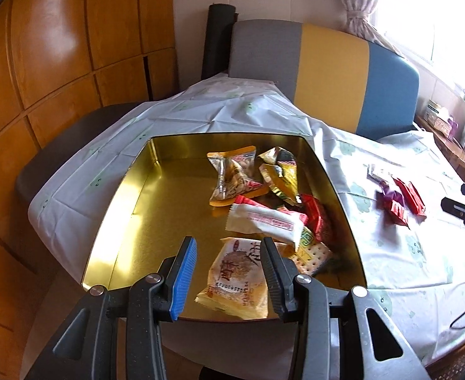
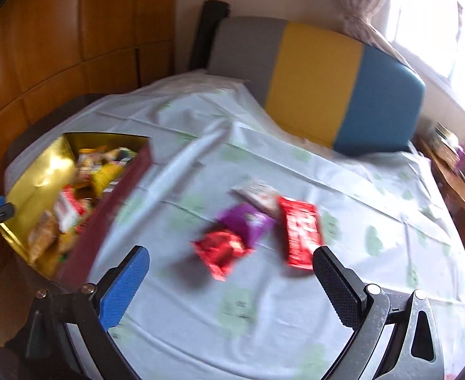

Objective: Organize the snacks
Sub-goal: 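Move both grippers back over the remaining snacks on the table, then grasp the dark red foil candy with the left gripper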

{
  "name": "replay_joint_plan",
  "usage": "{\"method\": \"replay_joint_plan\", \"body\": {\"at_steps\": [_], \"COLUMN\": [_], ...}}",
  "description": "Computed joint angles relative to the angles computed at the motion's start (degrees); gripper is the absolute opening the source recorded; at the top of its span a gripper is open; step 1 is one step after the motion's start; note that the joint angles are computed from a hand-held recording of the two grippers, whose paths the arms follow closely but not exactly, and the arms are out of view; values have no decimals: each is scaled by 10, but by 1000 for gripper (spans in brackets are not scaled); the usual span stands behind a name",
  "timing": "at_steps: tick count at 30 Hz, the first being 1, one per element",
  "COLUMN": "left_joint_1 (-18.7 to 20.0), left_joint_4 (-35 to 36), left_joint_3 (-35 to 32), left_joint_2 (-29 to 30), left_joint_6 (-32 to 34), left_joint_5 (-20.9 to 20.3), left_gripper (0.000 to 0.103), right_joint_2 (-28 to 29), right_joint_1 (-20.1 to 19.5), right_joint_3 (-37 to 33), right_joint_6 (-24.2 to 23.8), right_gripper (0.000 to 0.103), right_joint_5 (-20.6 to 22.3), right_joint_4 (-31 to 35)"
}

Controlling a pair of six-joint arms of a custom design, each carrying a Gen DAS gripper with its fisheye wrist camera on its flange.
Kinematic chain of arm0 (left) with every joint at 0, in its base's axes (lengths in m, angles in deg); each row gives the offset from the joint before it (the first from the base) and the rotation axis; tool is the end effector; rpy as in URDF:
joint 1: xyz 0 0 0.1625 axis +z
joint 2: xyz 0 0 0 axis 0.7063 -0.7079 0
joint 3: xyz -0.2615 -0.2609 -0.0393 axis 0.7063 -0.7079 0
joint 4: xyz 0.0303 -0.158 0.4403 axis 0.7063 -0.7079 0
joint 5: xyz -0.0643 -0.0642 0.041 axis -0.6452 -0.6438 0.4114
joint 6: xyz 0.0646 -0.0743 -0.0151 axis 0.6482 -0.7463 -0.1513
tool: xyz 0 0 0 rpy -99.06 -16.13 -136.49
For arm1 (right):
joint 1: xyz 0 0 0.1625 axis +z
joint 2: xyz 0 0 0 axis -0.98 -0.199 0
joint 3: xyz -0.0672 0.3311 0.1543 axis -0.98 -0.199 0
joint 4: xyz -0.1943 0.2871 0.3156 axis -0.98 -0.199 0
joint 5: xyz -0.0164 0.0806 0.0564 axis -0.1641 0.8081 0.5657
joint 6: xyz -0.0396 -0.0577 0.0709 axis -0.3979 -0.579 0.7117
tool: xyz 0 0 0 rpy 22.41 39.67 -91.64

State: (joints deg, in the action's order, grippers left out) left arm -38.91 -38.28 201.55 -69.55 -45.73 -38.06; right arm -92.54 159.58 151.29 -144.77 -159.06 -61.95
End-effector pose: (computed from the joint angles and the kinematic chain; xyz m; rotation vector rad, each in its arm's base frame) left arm -0.3756 -0.2412 0.0141 -0.2312 1.9659 -1.0723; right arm 0.0526 -0.4190 0.3664 1.1676 -2.2768 0.5615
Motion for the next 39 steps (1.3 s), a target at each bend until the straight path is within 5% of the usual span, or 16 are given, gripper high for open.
{"method": "replay_joint_plan", "body": {"at_steps": [8, 13, 21, 27, 31, 39], "left_joint_1": [10, 25, 65, 118, 154, 212], "left_joint_4": [-15, -58, -251, -413, -444, -452], "left_joint_3": [-26, -45, -75, -116, -170, -249], "left_joint_2": [26, 49, 98, 159, 211, 278], "left_joint_6": [51, 121, 333, 488, 572, 653], "left_joint_5": [17, 39, 72, 49, 37, 22], "left_gripper": [42, 42, 42, 43, 55, 65], "right_joint_2": [100, 144, 152, 149, 144, 142], "right_joint_1": [-52, -72, -90, -93, -89, -87], "right_joint_3": [-99, -156, -190, -196, -193, -195], "right_joint_6": [89, 206, 307, 322, 311, 302], "right_gripper": [103, 103, 103, 103, 103, 103], "right_joint_5": [-33, -52, -39, -24, -16, -5], "right_joint_4": [-11, 34, 75, 87, 91, 108]}}
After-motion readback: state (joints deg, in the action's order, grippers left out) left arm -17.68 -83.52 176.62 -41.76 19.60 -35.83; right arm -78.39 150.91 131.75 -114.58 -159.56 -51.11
